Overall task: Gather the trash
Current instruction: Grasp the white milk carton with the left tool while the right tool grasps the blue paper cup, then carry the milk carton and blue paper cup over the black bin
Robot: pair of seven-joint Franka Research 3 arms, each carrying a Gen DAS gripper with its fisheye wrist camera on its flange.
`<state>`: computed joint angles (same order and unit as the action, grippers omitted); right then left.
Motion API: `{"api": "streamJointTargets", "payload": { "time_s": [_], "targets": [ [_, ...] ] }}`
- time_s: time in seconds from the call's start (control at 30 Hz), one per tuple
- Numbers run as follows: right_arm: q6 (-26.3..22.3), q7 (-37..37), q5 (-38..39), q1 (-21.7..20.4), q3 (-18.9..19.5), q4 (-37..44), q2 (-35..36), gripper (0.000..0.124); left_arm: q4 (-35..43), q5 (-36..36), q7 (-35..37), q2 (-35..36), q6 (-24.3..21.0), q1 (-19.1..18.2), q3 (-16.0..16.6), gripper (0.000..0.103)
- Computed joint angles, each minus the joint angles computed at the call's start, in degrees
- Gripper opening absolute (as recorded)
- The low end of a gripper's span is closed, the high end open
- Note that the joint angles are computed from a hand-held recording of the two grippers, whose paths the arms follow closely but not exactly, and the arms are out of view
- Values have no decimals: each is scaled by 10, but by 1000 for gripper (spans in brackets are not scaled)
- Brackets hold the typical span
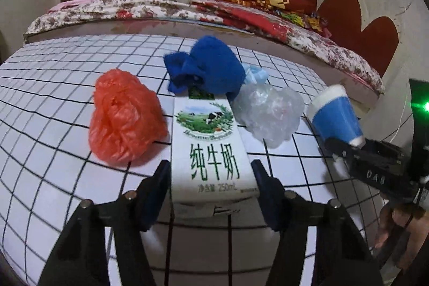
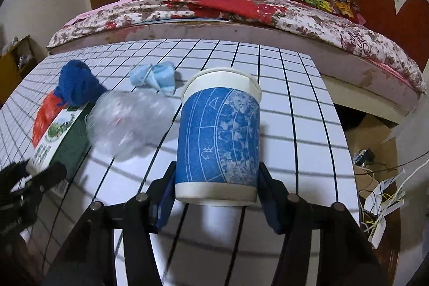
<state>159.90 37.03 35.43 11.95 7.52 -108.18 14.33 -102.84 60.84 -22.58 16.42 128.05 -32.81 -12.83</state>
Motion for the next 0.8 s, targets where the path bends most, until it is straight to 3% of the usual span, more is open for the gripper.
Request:
{"api": "streamJointTargets", "payload": {
  "time_s": [0.17, 0.43, 0.6, 0.8],
  "targets": [
    [-7, -56, 54, -16, 4, -43, -41, 58, -6, -5, 3, -12, -17, -8, -9, 58],
    [-21, -141, 123, -14, -22, -107, -104, 57, -16, 0, -15, -23, -53, -33, -25, 56],
    [-23, -178, 147, -7, -38, -129, -127, 57, -27, 51, -58, -48, -132, -50, -32, 55],
    [-23, -195, 167, -2, -50, -146, -147, 57, -25, 45, -33, -49, -109, -33, -42, 55]
  ]
}}
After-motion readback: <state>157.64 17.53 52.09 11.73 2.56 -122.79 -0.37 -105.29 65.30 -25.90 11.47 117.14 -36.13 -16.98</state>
